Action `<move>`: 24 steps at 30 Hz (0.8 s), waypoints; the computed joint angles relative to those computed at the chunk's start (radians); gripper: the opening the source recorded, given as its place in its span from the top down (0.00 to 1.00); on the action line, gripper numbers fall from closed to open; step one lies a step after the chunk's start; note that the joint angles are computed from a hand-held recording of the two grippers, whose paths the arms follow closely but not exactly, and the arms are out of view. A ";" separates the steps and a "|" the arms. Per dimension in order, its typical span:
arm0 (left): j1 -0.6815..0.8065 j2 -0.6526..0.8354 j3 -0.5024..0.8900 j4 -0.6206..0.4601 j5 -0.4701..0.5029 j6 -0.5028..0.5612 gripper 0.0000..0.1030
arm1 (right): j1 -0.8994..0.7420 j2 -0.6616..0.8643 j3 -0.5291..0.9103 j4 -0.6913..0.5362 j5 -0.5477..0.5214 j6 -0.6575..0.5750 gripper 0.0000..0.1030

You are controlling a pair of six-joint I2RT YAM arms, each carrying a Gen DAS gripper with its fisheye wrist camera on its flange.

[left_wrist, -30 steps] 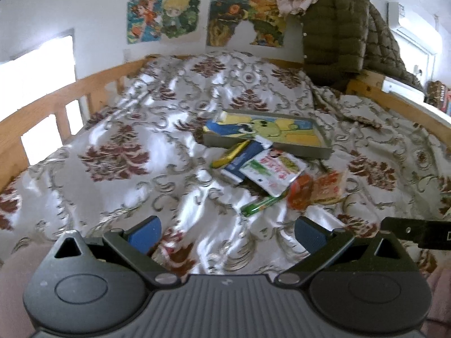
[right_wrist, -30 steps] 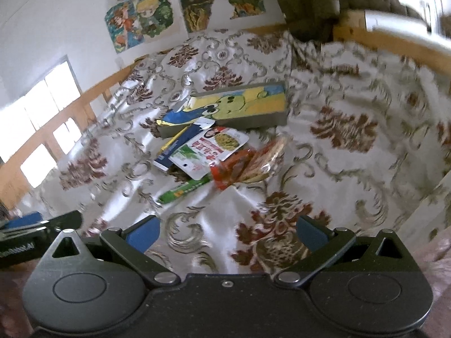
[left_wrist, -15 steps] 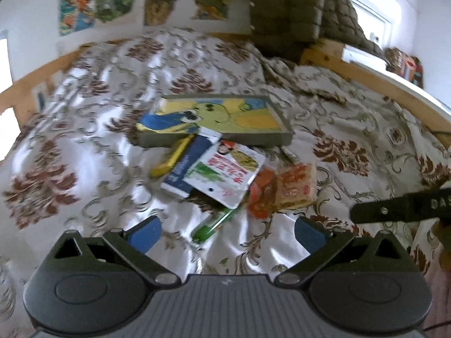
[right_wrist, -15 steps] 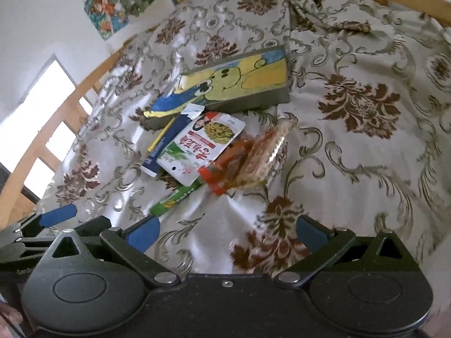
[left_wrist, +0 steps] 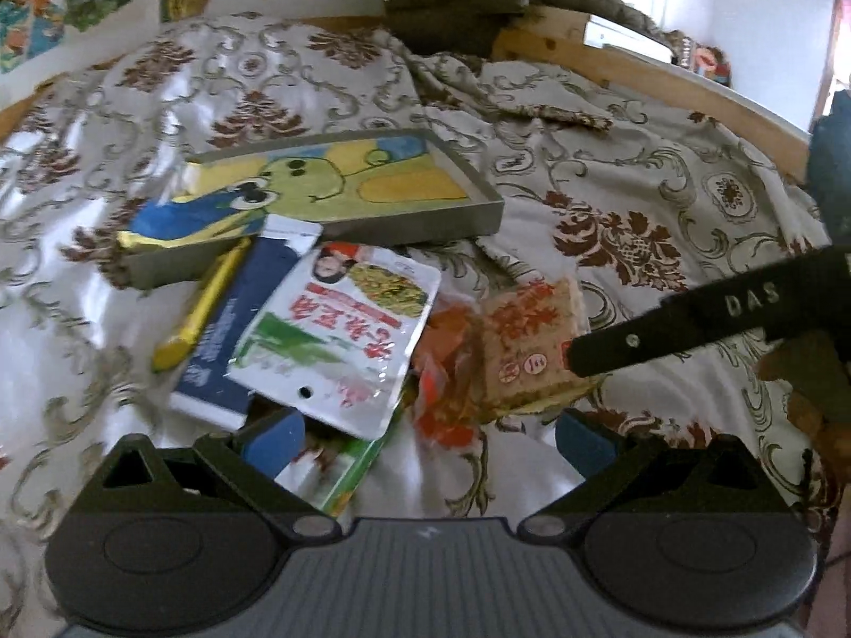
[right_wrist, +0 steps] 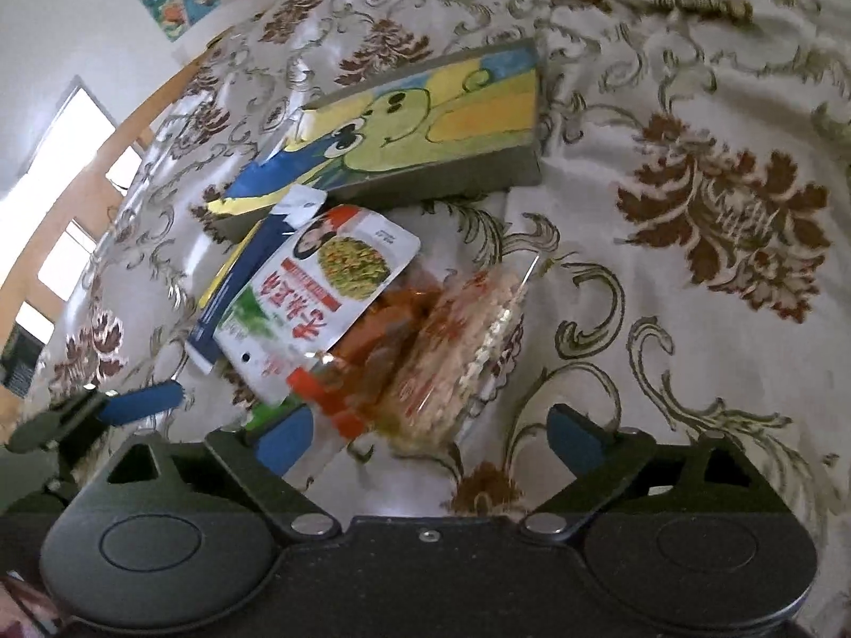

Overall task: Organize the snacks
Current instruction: 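Reach the right tool to the clear rice-cracker bag and close on it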

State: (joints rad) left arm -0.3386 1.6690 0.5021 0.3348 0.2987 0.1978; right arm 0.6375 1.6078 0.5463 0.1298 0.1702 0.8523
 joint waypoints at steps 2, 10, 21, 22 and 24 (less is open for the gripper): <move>0.011 0.057 0.012 0.044 0.033 0.007 0.00 | -0.035 0.036 -0.001 0.041 -0.035 -0.003 0.15; 0.039 0.163 0.048 0.120 0.186 0.026 0.06 | -0.118 0.151 0.014 0.191 -0.121 0.016 0.42; 0.065 0.309 0.182 0.056 0.278 -0.054 0.25 | -0.121 0.229 0.073 0.176 -0.110 -0.003 0.64; 0.071 0.319 0.192 0.050 0.289 -0.063 0.26 | -0.119 0.227 0.075 0.171 -0.106 -0.008 0.64; 0.081 0.337 0.208 0.043 0.318 -0.083 0.34 | -0.114 0.218 0.080 0.152 -0.095 -0.017 0.67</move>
State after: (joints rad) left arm -0.2578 2.0061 0.7102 0.3781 0.6164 0.1148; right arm 0.5237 1.8263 0.6268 0.2820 0.0748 0.8356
